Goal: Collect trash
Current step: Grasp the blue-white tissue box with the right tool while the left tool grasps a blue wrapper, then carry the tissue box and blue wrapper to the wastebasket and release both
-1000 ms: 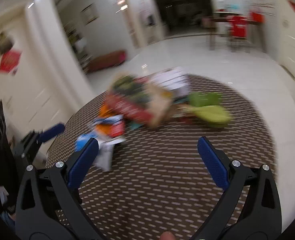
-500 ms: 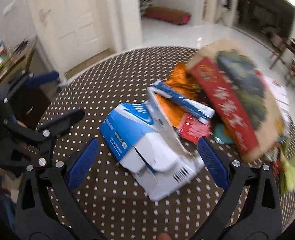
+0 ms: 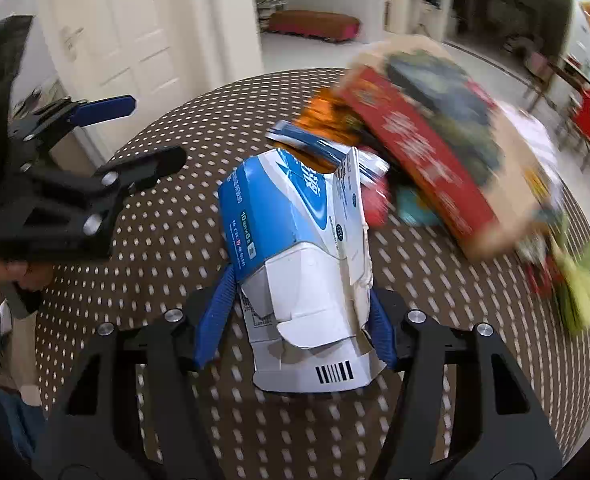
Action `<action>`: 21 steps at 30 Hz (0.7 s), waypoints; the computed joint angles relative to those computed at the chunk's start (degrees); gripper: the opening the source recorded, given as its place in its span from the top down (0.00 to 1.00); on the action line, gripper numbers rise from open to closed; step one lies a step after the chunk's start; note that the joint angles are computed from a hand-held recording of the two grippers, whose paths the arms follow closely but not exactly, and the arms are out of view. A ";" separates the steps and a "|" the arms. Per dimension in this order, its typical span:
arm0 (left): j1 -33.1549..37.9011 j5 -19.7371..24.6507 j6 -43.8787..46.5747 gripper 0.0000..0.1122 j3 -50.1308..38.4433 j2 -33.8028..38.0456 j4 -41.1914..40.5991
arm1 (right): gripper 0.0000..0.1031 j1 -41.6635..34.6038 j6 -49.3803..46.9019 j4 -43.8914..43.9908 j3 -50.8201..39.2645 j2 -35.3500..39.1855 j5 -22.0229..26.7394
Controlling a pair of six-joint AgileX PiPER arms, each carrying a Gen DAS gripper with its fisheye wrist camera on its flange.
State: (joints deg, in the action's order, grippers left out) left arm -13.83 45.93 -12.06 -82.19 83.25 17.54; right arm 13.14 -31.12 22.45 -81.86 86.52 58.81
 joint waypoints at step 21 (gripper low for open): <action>-1.18 16.08 36.75 0.66 -32.79 25.66 -18.30 | 0.41 -31.60 -13.27 19.96 4.40 -7.55 10.57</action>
